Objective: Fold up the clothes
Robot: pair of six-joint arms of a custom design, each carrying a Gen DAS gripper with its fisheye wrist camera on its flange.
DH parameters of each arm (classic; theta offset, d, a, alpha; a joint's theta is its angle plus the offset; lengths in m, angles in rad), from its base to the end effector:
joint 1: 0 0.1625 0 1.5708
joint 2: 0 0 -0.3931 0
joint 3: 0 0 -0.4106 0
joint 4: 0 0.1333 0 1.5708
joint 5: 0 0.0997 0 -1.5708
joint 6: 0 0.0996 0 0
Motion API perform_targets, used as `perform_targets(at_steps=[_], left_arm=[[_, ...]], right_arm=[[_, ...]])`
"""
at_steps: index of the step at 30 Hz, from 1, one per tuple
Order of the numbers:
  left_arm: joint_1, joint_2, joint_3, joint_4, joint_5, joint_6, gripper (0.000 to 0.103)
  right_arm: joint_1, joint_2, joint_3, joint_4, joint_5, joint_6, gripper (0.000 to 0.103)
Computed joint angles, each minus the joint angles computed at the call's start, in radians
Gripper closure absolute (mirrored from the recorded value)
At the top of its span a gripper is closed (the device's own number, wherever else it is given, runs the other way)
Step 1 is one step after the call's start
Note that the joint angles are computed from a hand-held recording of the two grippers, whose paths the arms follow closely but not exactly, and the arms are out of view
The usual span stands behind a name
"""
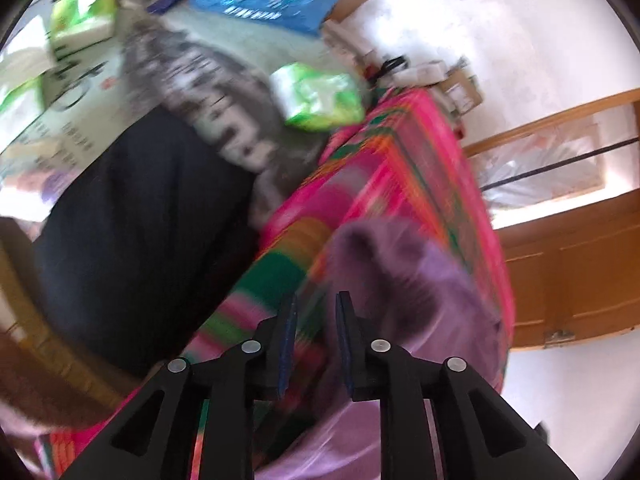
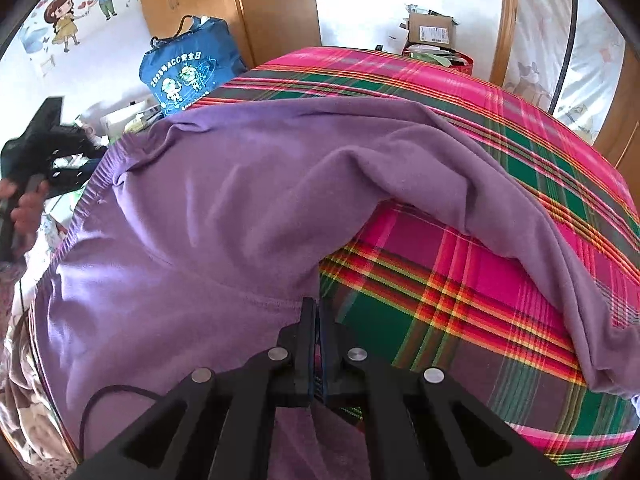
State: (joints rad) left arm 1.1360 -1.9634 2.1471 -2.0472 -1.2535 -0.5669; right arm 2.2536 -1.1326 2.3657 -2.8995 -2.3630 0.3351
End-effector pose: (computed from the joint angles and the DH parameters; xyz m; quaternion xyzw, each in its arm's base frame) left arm -0.0093 -0.4103 0.3889 -0.0875 0.9732 -0.2014 0.0680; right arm 0.3063 -0.2777 0.0709 0.1412 -0.9108 0.2263 0.3151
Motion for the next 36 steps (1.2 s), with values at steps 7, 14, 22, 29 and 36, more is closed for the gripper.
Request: perform_targets(at_steps=[7, 14, 22, 29, 36], left_arm=[[-0.068, -0.162, 0.074, 0.149, -0.015, 0.011, 0.083], [-0.192, -0.270, 0.156, 0.201, 0.086, 0.028, 0.083], [-0.237, -0.282, 0.176, 0.214, 0.126, 0.097, 0.078], [-0.220, -0.242, 0.161, 0.195, 0.137, 0.118, 0.071], [-0.268, -0.210, 0.158, 0.243, 0.212, 0.128, 0.073]], right_arm=[[0.027, -0.052, 0.022, 0.014, -0.005, 0.069, 0.101], [0.063, -0.047, 0.014, 0.097, -0.011, 0.148, 0.101], [0.076, -0.038, 0.014, 0.122, -0.016, 0.192, 0.101], [0.072, -0.050, 0.027, 0.122, -0.013, 0.213, 0.101], [0.072, -0.050, 0.031, 0.122, -0.007, 0.235, 0.100]])
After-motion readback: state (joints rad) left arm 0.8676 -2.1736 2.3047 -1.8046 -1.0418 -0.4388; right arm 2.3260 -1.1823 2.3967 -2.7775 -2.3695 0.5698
